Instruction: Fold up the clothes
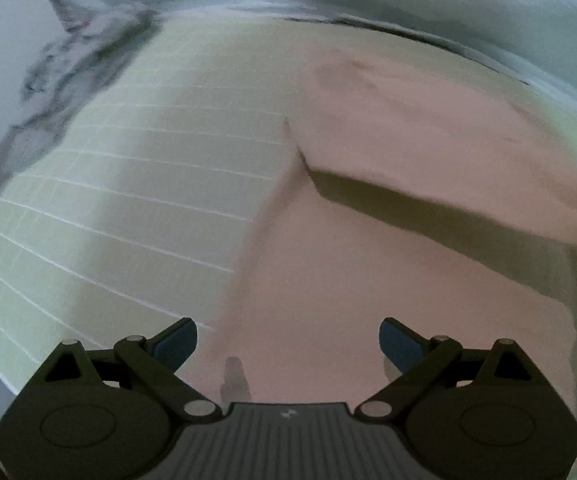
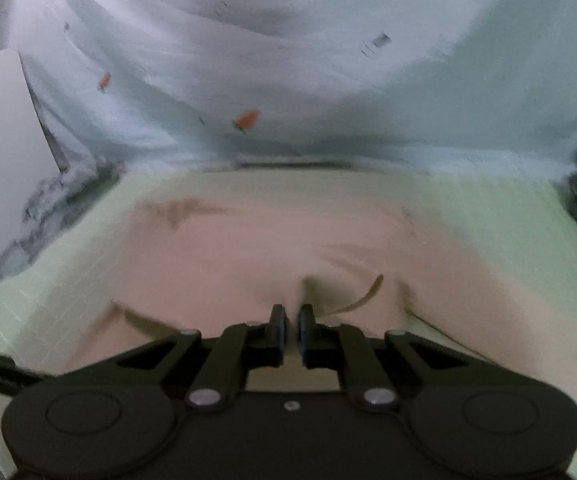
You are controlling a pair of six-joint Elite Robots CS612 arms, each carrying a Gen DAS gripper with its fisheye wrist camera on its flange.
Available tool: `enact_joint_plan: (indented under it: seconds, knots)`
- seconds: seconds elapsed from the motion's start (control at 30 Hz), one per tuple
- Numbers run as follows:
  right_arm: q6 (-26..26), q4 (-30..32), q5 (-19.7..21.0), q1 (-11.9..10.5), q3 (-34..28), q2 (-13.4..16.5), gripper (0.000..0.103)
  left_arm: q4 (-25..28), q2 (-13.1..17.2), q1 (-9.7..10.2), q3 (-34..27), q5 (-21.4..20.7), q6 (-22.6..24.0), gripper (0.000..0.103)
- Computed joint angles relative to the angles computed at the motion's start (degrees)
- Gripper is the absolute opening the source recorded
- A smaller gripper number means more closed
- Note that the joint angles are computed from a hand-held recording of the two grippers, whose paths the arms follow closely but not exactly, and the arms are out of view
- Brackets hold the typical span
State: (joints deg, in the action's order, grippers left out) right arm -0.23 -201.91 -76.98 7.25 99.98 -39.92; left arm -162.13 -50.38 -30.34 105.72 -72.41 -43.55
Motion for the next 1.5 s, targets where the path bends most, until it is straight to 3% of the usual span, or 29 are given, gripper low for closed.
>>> enact_joint_plan:
  seconds: [0.13, 0.23, 0.4, 0.63, 0.83, 0.93, 1.03, 1.23, 1.33, 1.4, 1.43, 1.5]
  knots:
    - [-1.98, 1.83, 2.6, -2.95, 1.75, -0.29, 0.008, 3.2, 1.48, -2.18, -2.08, -0.75, -5.13, 0.097]
    - [-3.2, 3.01, 4.52, -5.04, 2.71, -0.3, 0.008, 5.42, 2.56, -2.91, -3.78, -1.65, -5.43, 0.097]
    - [-3.86, 4.22, 6.88, -6.33, 0.88, 1.16, 0.008, 9.66, 4.3, -2.85, -6.44, -2.36, -7.28, 0.099]
    - [-8.88, 2.88, 8.86, -6.89, -2.99, 3.05, 0.008, 12.94, 4.79, -2.46, -7.98, -2.64, -11.11, 0.103]
    - [-11.32, -3.42, 7.03, -7.76, -4.99, 4.09, 0.008, 14.12, 4.72, -2.41, -8.26, -2.86, -12.84, 0.103]
    - [-8.82, -5.03, 4.46, -8.39, -6.48, 4.82, 0.008, 14.03, 4.74, -2.12, -8.27, -3.56, -13.28, 0.103]
    - [-7.15, -3.6, 0.84, -8.9, -7.71, 5.42, 0.008, 14.01, 4.69, -2.11, -8.15, -3.56, -13.8, 0.103]
    - [-7.3, 6.76, -3.79, -8.96, -7.61, 5.17, 0.012, 14.01, 4.77, -2.0, -8.15, -3.53, -14.18, 0.103]
    - [-5.19, 9.5, -7.09, -8.3, -6.96, 4.73, 0.033, 13.43, 4.67, -1.94, -7.81, -3.5, -14.15, 0.103]
    - [-1.9, 9.67, -9.69, -7.77, -6.49, 4.3, 0.057, 12.62, 4.23, -1.85, -6.91, -3.72, -13.96, 0.103]
    - [-0.05, 9.13, -10.05, -7.63, -6.12, 4.06, 0.061, 12.4, 4.16, -1.76, -6.75, -3.94, -13.77, 0.103]
    - [2.09, 7.39, -7.67, -7.72, -5.04, 3.58, 0.084, 12.07, 4.02, -1.62, -6.56, -4.14, -13.51, 0.103]
